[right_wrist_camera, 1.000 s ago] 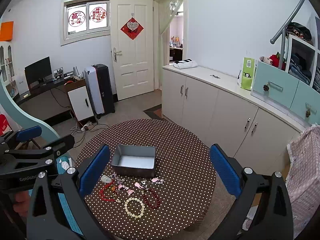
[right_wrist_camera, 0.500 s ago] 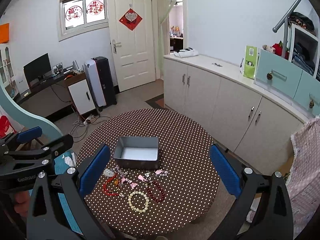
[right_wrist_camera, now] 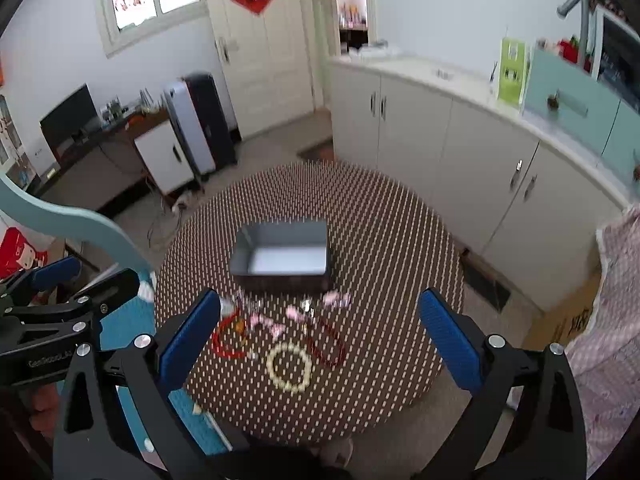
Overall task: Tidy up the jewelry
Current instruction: 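Lower the right tool onto the cream bead bracelet and close it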
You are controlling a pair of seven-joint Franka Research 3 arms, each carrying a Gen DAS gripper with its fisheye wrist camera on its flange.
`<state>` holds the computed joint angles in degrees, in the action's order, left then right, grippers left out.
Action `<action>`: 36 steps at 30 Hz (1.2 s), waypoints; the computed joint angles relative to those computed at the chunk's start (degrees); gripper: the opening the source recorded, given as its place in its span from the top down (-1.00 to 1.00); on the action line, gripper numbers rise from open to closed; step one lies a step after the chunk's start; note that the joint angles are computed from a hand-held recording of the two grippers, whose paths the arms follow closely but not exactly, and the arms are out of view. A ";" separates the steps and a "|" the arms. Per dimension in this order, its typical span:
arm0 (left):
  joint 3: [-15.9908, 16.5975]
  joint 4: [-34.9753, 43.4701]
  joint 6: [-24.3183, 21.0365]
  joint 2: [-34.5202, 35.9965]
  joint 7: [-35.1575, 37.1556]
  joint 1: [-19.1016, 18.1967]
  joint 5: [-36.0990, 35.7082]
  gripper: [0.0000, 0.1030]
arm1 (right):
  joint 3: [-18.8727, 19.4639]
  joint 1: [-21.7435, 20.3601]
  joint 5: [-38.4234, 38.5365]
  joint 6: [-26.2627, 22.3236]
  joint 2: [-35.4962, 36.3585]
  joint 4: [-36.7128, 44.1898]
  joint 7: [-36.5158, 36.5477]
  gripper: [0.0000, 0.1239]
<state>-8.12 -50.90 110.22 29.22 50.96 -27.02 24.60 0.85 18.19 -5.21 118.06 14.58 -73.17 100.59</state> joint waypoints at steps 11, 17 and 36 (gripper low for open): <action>-3.64 -3.49 -5.49 0.97 4.56 5.14 -12.85 -0.91 | 0.65 -2.83 11.56 -12.25 5.23 2.34 0.18 -0.50; -4.72 -6.73 -6.79 0.53 5.47 7.54 -18.78 -0.91 | 0.72 -3.19 13.72 -14.65 6.70 0.86 -0.14 -0.20; -5.32 -12.70 -2.99 1.55 3.51 11.52 -25.20 -0.90 | 0.57 0.16 7.90 -10.30 7.19 -8.44 -5.53 0.75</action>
<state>-13.44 -63.61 107.23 30.77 54.47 -15.50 -0.60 1.41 18.34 2.69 107.76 21.77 -81.61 95.06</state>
